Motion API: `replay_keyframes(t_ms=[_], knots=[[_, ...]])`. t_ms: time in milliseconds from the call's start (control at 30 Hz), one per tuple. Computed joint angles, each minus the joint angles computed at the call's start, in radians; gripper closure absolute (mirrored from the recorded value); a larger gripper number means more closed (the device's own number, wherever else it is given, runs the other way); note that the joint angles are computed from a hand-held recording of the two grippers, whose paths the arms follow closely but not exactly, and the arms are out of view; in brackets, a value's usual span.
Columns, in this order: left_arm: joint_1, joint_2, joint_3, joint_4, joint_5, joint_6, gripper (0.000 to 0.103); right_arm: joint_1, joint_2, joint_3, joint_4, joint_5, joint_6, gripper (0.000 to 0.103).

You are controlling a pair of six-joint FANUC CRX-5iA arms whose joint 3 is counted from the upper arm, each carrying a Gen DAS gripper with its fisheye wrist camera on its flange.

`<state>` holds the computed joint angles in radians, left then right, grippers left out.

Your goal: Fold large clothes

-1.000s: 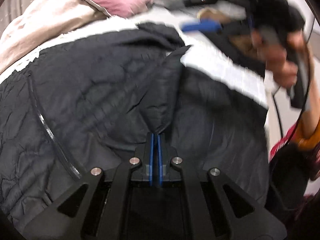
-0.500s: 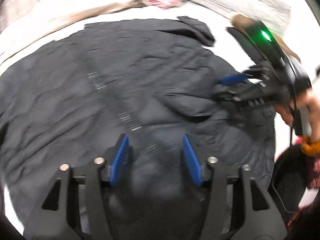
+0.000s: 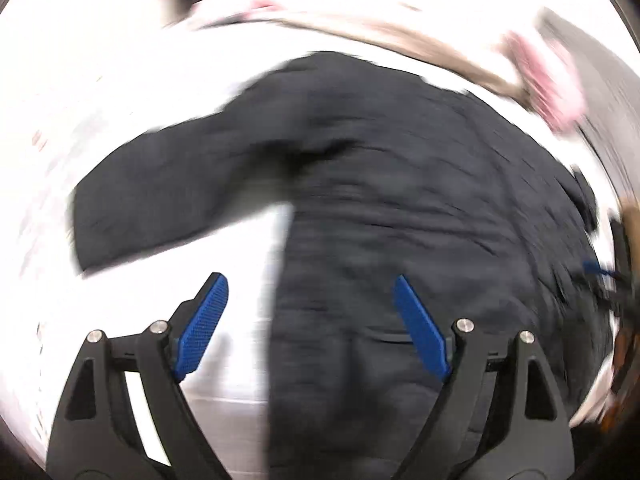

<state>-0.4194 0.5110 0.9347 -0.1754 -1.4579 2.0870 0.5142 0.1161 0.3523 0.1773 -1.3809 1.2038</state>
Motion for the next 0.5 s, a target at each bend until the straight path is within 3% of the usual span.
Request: replay_keyframes(t_ms=[133,200,300,433,500], knots=[[0.122,-0.146,-0.295,0.105,0.146,0.142,0.018,0.055,0.002,-0.033,0.055,0.037,0.003,0.043],[0.161,-0.186,-0.387,0.132,0.198,0.190,0.018,0.076,0.004,-0.045,0.078,0.052,0.007,0.043],[0.195,-0.202,-0.449,0.135,0.218,0.287,0.018,0.097,0.015,-0.055,0.098,0.069,0.026,0.043],[0.256,-0.252,-0.579,0.191,0.378,0.375,0.018,0.104,0.034,-0.056,0.111,0.082,0.048,0.043],[0.265,-0.252,-0.583,0.176,0.413,0.416,0.018,0.103,0.045,-0.052,0.108,0.086,0.053,0.043]])
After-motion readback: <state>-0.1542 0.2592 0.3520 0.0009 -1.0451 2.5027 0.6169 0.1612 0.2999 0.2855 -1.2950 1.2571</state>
